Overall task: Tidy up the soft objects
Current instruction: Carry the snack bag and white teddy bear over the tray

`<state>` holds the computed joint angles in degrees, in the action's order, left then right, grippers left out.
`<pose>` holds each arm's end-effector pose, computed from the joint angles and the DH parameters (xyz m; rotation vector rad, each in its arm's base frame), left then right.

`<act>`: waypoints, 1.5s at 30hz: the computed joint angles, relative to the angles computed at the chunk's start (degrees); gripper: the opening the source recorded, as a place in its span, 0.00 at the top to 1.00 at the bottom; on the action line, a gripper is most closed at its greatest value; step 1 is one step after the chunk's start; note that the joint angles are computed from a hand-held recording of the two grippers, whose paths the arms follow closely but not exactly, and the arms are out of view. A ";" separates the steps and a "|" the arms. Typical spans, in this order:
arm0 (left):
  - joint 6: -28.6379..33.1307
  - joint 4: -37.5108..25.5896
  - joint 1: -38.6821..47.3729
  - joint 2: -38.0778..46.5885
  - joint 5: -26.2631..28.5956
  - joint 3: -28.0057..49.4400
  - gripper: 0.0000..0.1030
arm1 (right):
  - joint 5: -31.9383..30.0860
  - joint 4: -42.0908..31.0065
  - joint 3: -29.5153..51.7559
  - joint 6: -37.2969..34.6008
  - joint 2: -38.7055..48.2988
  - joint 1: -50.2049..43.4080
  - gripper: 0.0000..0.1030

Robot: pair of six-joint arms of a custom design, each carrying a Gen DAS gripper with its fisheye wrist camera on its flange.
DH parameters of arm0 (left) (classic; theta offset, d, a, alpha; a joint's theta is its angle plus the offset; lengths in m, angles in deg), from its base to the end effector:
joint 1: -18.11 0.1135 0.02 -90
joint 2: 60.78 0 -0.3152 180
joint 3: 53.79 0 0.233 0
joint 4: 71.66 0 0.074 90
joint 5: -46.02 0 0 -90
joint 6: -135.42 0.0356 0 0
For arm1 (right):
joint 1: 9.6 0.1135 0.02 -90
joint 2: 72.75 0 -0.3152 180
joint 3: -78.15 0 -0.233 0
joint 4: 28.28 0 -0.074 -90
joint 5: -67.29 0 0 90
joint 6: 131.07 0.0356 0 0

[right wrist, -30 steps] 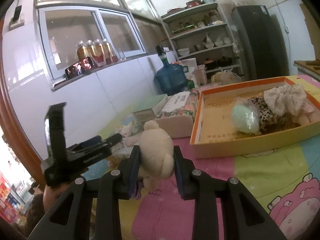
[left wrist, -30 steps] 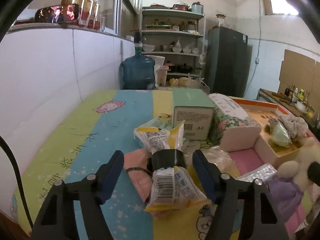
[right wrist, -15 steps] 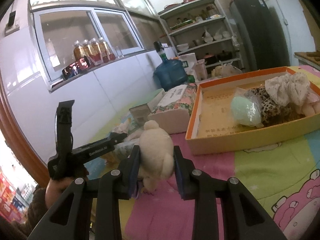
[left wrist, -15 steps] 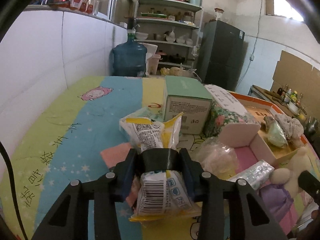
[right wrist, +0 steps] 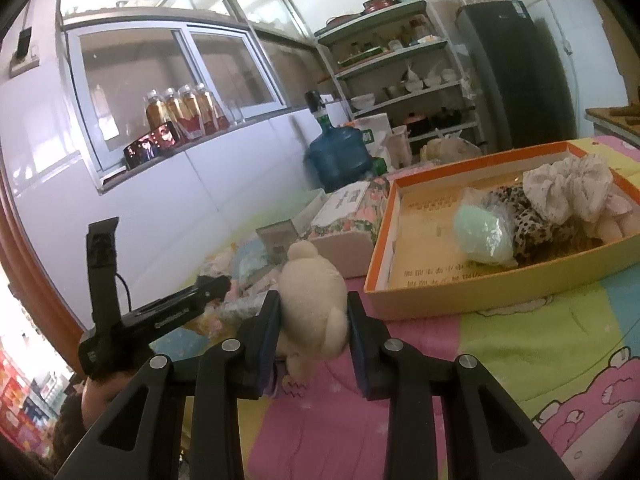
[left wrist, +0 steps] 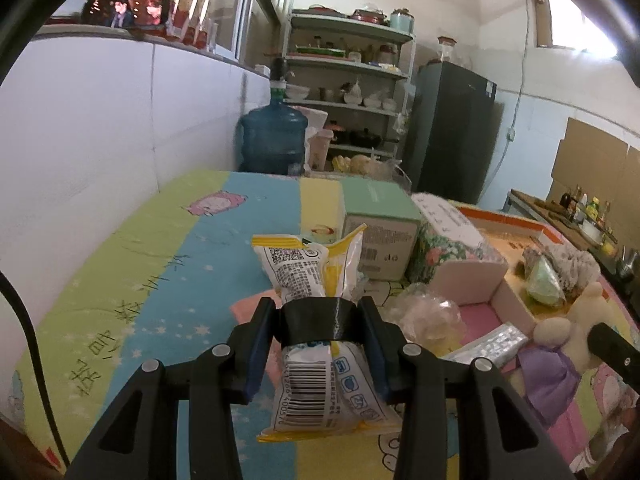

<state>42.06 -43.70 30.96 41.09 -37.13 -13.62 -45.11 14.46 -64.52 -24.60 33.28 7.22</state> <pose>0.2800 0.0595 0.1561 -0.2355 2.1422 -0.0332 0.2716 0.0963 0.1526 -0.2608 2.0546 0.7581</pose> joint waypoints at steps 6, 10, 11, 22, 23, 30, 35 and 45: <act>-0.44 0.06 -0.21 -5.90 0.90 -2.42 0.58 | 0.45 -0.70 -0.44 -0.89 -2.69 -0.58 0.68; -1.15 -0.18 -1.96 -9.00 1.04 -3.28 0.58 | 0.43 -1.76 -0.45 -1.53 -4.73 -1.67 0.68; -1.25 -0.46 -2.68 -9.48 0.82 -3.15 0.58 | 0.42 -1.91 -0.53 -1.65 -5.25 -2.10 0.68; -1.00 -6.88 -12.24 -13.89 -2.28 1.84 0.58 | -0.89 -5.66 0.82 -4.69 -10.51 -8.89 0.68; -0.87 -7.47 -13.32 -13.99 -2.91 2.63 0.58 | -1.11 -5.98 0.96 -4.99 -10.90 -9.65 0.68; -1.44 -10.87 -20.44 -11.78 -7.21 9.02 0.58 | -3.58 -10.32 4.95 -6.90 -11.91 -15.41 0.68; -2.30 -13.16 -24.27 -8.89 -9.29 13.98 0.58 | -6.04 -12.94 8.24 -7.99 -11.33 -19.88 0.68; -3.12 -16.54 -30.15 -0.81 -14.15 25.05 0.58 | -8.26 -19.92 17.90 -10.11 -7.53 -25.67 0.68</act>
<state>38.93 -60.24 0.82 40.28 -51.28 11.43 -53.37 -5.46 -46.62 -34.72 25.75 -18.45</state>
